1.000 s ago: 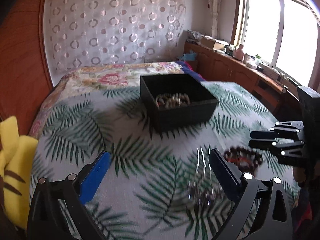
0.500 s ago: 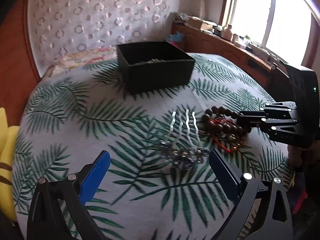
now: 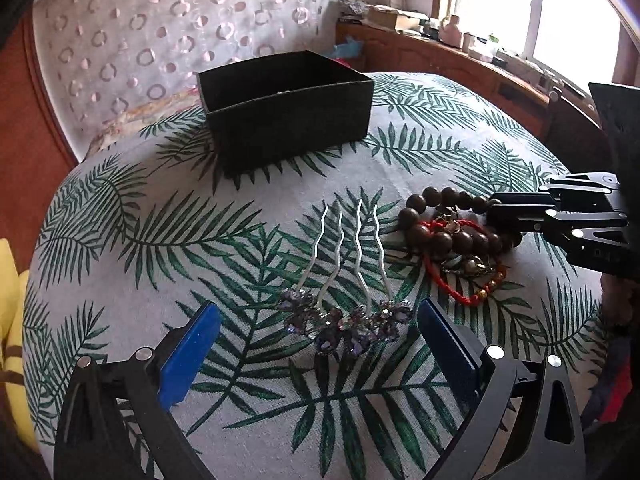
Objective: Organize jewelry
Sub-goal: 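Grasp the silver crystal hair comb with the left tool while the right tool grasps the brown bead bracelet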
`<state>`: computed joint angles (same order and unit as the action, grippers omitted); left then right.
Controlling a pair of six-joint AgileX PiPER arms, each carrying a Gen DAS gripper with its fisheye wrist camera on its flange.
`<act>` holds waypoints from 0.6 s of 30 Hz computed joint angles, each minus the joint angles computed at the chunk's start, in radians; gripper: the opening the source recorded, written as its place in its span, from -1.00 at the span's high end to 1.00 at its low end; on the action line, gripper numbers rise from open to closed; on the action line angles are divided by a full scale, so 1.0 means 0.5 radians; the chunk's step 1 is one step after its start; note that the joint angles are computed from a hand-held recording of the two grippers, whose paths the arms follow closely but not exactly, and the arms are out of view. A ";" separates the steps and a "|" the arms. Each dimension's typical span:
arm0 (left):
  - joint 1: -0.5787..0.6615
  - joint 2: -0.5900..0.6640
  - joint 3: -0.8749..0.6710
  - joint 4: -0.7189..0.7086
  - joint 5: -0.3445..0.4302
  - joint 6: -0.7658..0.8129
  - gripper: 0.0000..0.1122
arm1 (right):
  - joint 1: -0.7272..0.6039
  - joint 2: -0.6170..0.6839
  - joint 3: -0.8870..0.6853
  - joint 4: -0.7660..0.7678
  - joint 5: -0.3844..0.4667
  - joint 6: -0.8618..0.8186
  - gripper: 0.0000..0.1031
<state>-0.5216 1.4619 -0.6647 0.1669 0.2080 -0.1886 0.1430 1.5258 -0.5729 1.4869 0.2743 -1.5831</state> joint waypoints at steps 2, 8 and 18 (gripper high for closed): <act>-0.021 -0.014 0.017 0.100 -0.025 -0.081 -0.39 | 0.012 -0.001 0.002 0.017 -0.017 -0.016 0.67; -0.033 -0.081 0.052 0.005 -0.041 0.033 -0.09 | 0.143 -0.071 0.031 0.321 -0.203 -0.304 0.68; 0.062 -0.295 0.091 -0.112 -0.080 0.076 -0.09 | 0.224 -0.314 -0.063 -0.299 -0.180 0.275 0.68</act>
